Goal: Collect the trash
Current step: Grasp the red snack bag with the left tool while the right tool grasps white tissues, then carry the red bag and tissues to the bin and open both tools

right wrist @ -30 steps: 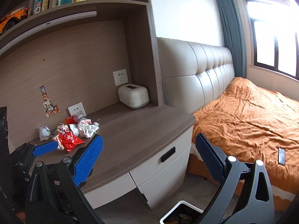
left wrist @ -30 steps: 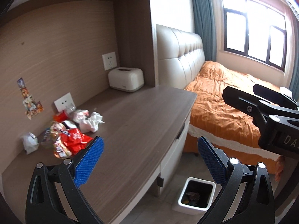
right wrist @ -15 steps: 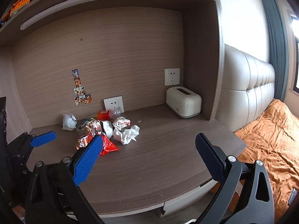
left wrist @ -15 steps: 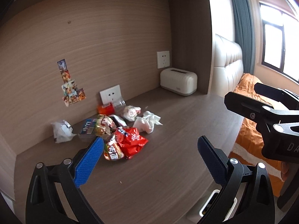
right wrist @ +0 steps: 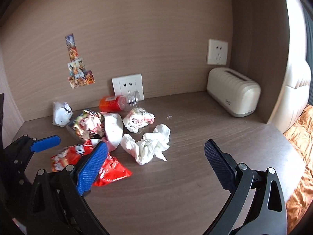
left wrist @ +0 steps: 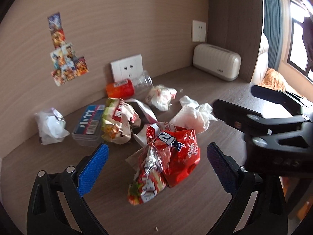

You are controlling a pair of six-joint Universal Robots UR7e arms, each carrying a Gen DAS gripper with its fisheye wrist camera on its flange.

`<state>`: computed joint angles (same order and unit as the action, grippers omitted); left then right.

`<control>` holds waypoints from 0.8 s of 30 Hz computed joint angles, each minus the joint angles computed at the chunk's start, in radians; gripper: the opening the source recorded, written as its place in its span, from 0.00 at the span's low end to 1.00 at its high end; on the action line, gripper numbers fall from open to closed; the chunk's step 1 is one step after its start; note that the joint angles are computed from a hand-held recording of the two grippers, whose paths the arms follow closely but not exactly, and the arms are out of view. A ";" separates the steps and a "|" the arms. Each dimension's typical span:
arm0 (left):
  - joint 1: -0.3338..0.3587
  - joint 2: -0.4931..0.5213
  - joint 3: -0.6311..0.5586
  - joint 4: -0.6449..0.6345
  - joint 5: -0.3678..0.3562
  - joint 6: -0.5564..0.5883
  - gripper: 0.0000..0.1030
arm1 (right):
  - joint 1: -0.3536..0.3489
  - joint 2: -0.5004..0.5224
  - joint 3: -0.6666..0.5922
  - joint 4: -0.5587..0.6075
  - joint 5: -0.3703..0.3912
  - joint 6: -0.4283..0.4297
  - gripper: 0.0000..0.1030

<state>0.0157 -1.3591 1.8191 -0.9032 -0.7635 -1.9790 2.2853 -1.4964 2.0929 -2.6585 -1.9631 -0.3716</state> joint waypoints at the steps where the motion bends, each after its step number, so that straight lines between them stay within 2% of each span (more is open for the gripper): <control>1: 0.010 -0.008 0.011 -0.017 0.001 0.011 0.95 | -0.008 0.026 -0.010 0.001 -0.003 0.000 0.96; 3: 0.028 -0.030 0.040 -0.075 0.006 0.051 0.94 | -0.015 0.077 -0.029 0.002 -0.025 -0.003 0.96; 4: 0.035 -0.040 0.054 -0.104 0.010 0.067 0.89 | -0.018 0.098 -0.038 0.003 -0.036 -0.006 0.96; 5: 0.040 -0.047 0.064 -0.127 0.011 0.082 0.73 | -0.023 0.115 -0.047 0.014 -0.032 -0.007 0.96; 7: 0.059 -0.062 0.083 -0.189 -0.002 0.127 0.57 | -0.030 0.145 -0.059 0.029 -0.037 -0.008 0.96; 8: 0.063 -0.072 0.093 -0.214 -0.005 0.138 0.55 | -0.033 0.158 -0.075 0.071 -0.041 0.004 0.95; 9: 0.063 -0.077 0.096 -0.217 -0.004 0.135 0.54 | -0.048 0.162 -0.093 0.128 -0.004 0.026 0.94; 10: 0.063 -0.080 0.100 -0.219 -0.001 0.132 0.52 | -0.060 0.163 -0.100 0.150 0.027 0.040 0.79; 11: 0.063 -0.084 0.103 -0.221 -0.001 0.135 0.51 | -0.064 0.168 -0.107 0.168 0.027 0.052 0.49; 12: 0.063 -0.087 0.105 -0.224 -0.002 0.139 0.50 | -0.065 0.174 -0.115 0.195 0.022 0.055 0.38; 14: 0.058 -0.085 0.104 -0.228 -0.006 0.146 0.48 | -0.063 0.168 -0.114 0.208 0.029 0.046 0.29; 18: 0.029 -0.063 0.075 -0.198 -0.011 0.137 0.48 | -0.043 0.123 -0.086 0.197 0.027 0.032 0.24; 24: -0.016 -0.015 -0.008 -0.127 0.008 0.125 0.48 | -0.031 -0.002 -0.069 0.233 0.065 0.070 0.23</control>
